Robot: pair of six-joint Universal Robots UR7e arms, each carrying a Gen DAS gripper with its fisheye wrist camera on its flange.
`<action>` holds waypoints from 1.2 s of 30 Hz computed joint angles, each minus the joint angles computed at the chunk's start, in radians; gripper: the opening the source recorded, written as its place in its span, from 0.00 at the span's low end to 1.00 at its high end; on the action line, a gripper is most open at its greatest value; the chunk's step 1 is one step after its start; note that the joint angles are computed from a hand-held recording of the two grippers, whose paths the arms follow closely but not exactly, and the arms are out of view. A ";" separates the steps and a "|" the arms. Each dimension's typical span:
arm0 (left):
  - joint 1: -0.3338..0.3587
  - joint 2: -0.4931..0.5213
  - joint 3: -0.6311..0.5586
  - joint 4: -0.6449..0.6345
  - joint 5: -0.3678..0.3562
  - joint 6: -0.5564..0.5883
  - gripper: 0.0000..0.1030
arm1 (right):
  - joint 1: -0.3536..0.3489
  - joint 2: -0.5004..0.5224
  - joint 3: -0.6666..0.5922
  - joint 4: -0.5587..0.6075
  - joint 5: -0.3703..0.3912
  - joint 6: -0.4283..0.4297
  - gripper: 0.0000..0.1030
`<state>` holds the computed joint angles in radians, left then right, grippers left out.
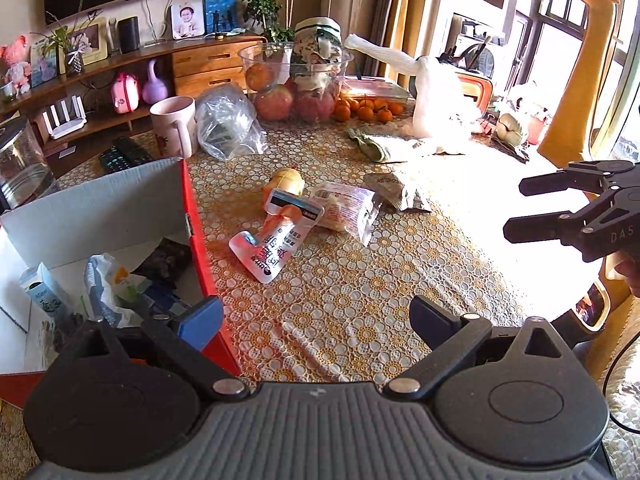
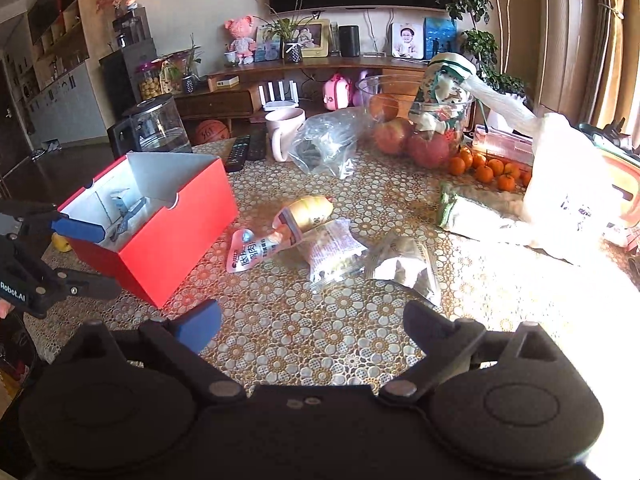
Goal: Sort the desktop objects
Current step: 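Move both tools back to the remaining items on the table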
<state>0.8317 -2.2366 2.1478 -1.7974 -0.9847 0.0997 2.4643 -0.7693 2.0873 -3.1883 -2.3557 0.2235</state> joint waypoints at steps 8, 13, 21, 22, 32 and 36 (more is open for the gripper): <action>0.040 0.099 0.037 -0.131 -0.035 0.037 0.97 | -0.073 0.008 -0.011 -0.018 -0.019 -0.018 0.95; 0.076 0.171 0.041 -0.205 -0.050 0.083 0.97 | -0.121 0.013 -0.027 -0.019 -0.006 -0.014 0.95; 0.144 0.303 0.022 -0.311 -0.072 0.097 0.97 | -0.190 0.029 -0.063 -0.019 -0.005 0.020 0.95; 0.148 0.317 0.022 -0.330 -0.066 0.097 0.97 | -0.195 0.034 -0.069 -0.017 -0.015 0.023 0.95; 0.203 0.463 0.002 -0.483 -0.020 0.137 0.97 | -0.260 0.060 -0.108 -0.022 0.010 0.042 0.95; 0.230 0.510 -0.007 -0.520 -0.003 0.150 0.97 | -0.280 0.075 -0.127 -0.013 0.021 0.049 0.95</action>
